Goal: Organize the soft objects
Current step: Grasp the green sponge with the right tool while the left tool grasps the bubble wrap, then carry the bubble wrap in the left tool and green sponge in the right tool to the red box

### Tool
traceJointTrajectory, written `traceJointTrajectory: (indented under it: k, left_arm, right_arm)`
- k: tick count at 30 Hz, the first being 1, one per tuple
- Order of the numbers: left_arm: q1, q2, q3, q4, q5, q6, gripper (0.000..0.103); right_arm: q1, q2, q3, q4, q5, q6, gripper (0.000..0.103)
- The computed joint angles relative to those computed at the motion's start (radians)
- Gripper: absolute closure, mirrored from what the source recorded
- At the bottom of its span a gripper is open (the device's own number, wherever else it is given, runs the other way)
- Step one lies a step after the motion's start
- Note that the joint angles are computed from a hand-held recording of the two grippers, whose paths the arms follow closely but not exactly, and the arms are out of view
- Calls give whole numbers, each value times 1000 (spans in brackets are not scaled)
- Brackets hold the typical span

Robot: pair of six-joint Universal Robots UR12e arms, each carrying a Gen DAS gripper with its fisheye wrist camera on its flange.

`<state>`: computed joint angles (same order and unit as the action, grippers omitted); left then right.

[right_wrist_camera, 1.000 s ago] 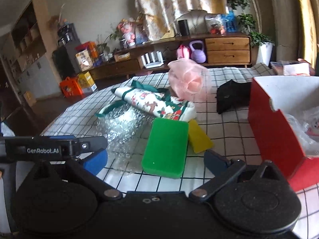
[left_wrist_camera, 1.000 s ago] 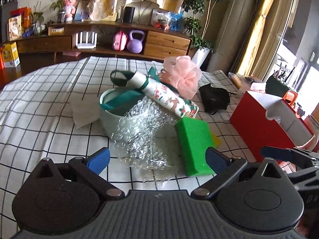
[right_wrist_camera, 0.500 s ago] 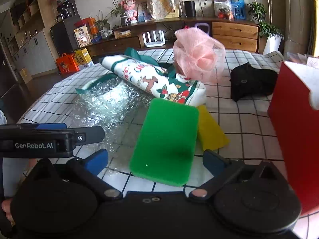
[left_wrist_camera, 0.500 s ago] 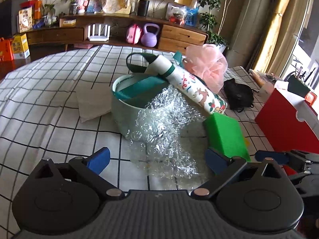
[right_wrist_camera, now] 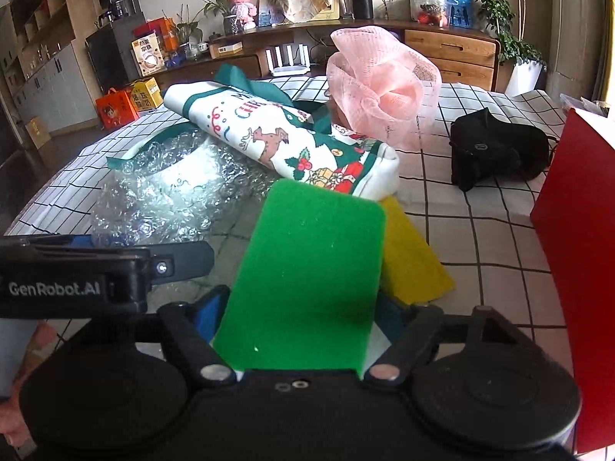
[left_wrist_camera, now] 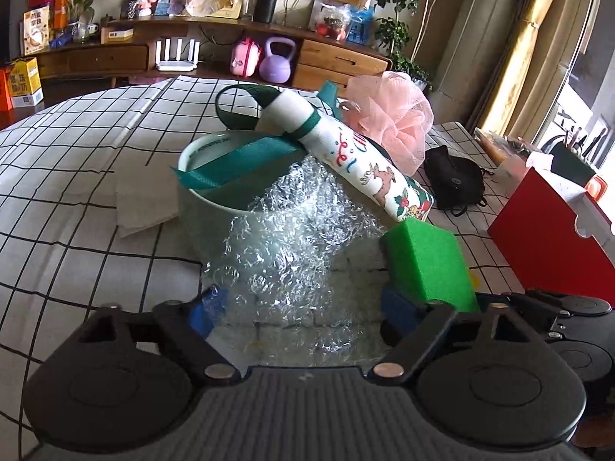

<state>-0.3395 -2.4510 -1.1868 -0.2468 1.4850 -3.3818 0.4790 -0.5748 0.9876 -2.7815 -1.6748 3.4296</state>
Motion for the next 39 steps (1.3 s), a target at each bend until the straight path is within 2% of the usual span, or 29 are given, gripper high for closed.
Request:
traceJointTrajectory:
  k: [1,3,6,12,13,15,21,33,39]
  left_arm:
    - [-1,0,1,-3,2,6,29]
    - [-1,0,1,-4,-1,15,46]
    - [-4,1,-1,0,-1,43,62]
    - [-13,9,-15,30,0,107,81]
    - [-13,10,-15,28,-3,111,82]
    - [-12,13,-16,25,-11,106,90]
    - [-16,25,-31,61,-3,115,99]
    - [-29,54,-54,167,-17,179,101]
    - [-32,83,-85,186,-47,183,101]
  right_arm:
    - [1,1,-2,1,-5,4,28]
    - [2,2,0,-7,-14,10,30]
    - [7,2,-3,1,-36,3,30]
    - [14,-11,16,-3,-55,-18,31]
    - [14,-16,24,-8,-53,-16,31]
    - [13,-26,43,-20,-51,-13,31]
    - [10,-62,109,-75,-55,11,31]
    - [2,-135,226,-204,-25,97,31]
    - [-2,-177,277,-217,-10,130,31]
